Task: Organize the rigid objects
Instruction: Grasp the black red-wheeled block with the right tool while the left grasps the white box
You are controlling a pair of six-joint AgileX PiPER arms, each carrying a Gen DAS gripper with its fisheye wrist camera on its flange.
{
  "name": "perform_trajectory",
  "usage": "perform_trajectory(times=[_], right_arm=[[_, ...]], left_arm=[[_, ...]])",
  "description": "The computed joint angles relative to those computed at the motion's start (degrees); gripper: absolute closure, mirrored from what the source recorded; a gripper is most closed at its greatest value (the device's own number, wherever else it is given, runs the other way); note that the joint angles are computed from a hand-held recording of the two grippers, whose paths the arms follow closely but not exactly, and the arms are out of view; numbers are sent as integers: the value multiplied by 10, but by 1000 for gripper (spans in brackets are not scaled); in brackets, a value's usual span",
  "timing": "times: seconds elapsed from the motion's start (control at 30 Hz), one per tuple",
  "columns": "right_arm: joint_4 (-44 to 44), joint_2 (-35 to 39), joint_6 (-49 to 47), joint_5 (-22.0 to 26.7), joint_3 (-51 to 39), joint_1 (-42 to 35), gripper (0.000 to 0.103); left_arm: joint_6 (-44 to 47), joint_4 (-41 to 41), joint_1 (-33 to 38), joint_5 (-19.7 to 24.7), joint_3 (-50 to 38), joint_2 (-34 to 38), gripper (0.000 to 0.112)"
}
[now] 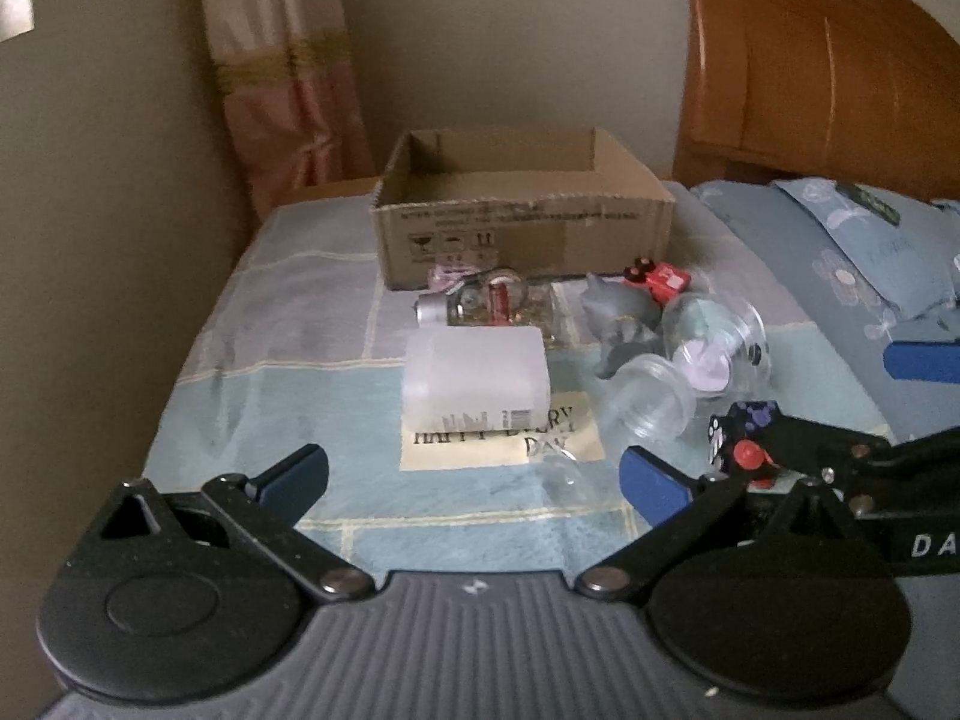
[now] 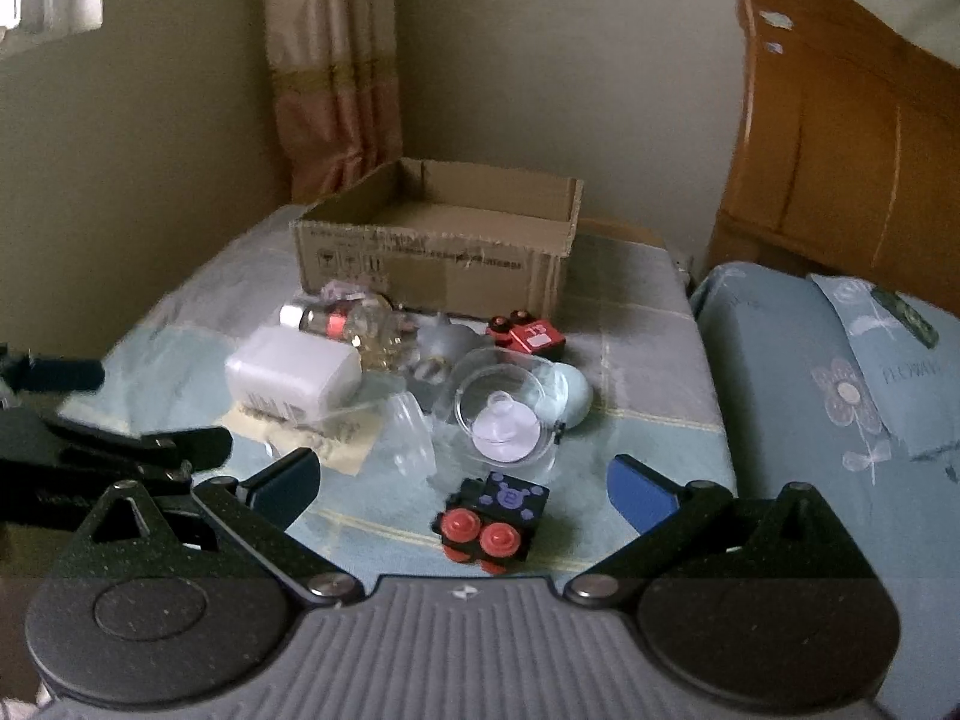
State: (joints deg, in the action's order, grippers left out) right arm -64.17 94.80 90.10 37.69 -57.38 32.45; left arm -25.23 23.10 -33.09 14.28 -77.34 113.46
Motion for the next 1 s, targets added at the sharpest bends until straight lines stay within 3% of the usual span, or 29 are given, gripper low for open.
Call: perform_trajectory(times=[0.13,0.2,0.33,0.53,0.77,1.0], right_arm=[[-50,9,19,-45,32,-27,0],[-81,13,34,-76,48,-45,0],[-116,33,45,-138,59,-82,0],[-114,66,17,-186,55,-113,0],[-78,91,-5,-206,35,-139,0],[-61,122,-15,-207,7,-145,0]], left_arm=[[107,-86,8,-14,-18,25,10],[124,-97,10,-10,-30,36,10],[220,-203,24,8,-71,63,10],[271,-246,38,42,-154,112,10],[325,-268,42,120,-319,208,10],[362,-275,42,265,-543,336,10]])
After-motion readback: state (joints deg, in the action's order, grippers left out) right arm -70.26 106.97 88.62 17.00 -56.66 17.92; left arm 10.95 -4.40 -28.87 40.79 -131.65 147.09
